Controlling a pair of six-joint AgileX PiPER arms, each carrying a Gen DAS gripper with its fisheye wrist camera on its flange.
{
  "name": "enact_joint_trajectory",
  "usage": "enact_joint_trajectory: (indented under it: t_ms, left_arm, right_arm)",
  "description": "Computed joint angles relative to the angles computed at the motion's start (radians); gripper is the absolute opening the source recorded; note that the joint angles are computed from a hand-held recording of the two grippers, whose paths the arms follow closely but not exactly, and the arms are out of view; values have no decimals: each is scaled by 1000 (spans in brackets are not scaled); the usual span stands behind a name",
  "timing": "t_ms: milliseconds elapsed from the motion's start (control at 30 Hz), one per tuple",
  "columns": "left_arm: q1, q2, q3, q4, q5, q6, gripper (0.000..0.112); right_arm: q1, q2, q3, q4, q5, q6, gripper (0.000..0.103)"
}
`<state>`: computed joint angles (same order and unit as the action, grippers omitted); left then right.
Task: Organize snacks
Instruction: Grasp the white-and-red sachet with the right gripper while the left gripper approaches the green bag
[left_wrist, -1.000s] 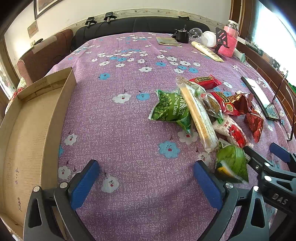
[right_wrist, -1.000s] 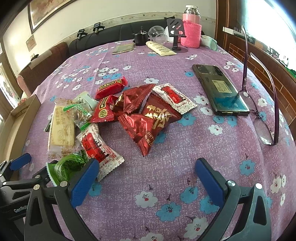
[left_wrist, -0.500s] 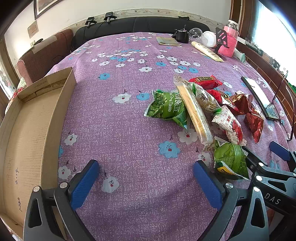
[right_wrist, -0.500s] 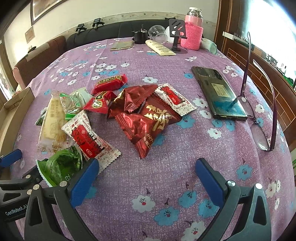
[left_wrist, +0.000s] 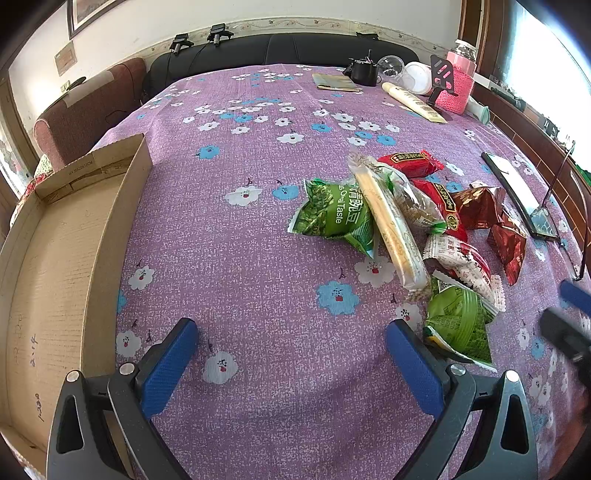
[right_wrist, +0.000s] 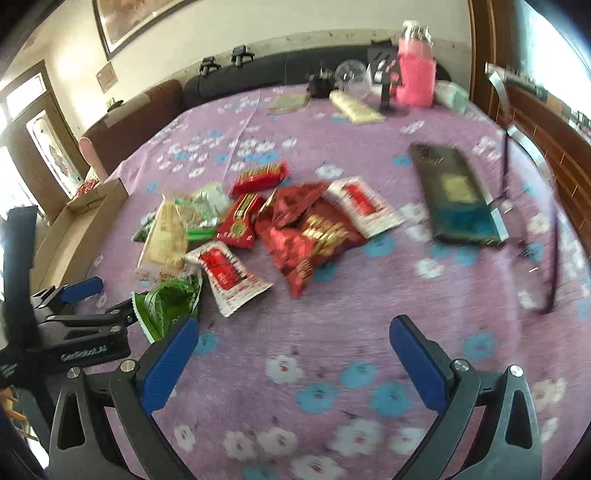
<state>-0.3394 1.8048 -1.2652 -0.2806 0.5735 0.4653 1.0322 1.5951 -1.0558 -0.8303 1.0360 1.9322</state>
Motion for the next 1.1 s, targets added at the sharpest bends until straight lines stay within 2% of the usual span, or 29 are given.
enact_joint_trajectory:
  t_ms: [100, 167, 233, 300, 367, 467, 500, 567, 633, 800, 900, 933, 967, 1000, 1033, 1100]
  left_arm:
    - [0, 0, 0, 0, 0, 0, 103]
    - [0, 0, 0, 0, 0, 0, 103]
    - [0, 0, 0, 0, 0, 0, 103]
    - [0, 0, 0, 0, 0, -1, 103]
    - [0, 0, 0, 1, 0, -1, 103]
    - [0, 0, -1, 3, 1, -2, 103]
    - [3, 1, -3, -4, 8, 15, 103]
    - [23, -3, -8, -41, 48, 101, 102]
    - [37, -24, -1, -49, 84, 128, 102]
    - [103, -130, 86, -205, 105, 367, 102]
    - [148, -137, 83, -277, 175, 458, 96]
    - [159, -135, 81, -295, 194, 478, 94]
    - [161, -133, 77, -299, 205, 482, 88]
    - [162, -132, 75, -306, 215, 490, 82]
    - [160, -132, 72, -311, 223, 494, 79]
    - [153, -136, 69, -327, 234, 512, 75]
  right_arm:
    - [-20, -79, 38, -17, -58, 16, 92]
    - [-39, -92, 26, -17, -85, 0, 77]
    - [-83, -79, -1, 11, -158, -70, 73]
    - [-110, -48, -37, 25, -190, -131, 73]
    - [-148, -5, -79, 65, -230, -234, 64]
    - [-209, 51, -128, 160, -298, -401, 63]
    - [-224, 72, -146, 180, -297, -445, 63]
    - [-239, 94, -161, 190, -277, -465, 63]
    - [-263, 101, -148, 225, -319, -527, 63]
    - [-266, 123, -135, 205, -338, -528, 63]
    - [-258, 137, -128, 185, -347, -522, 61]
    - [-249, 140, -128, 164, -340, -510, 57]
    - [-242, 144, -130, 154, -339, -512, 46]
    - [-236, 145, -128, 146, -345, -513, 41]
    - [-236, 141, -119, 150, -370, -522, 27]
    - [-234, 132, -104, 152, -403, -537, 25]
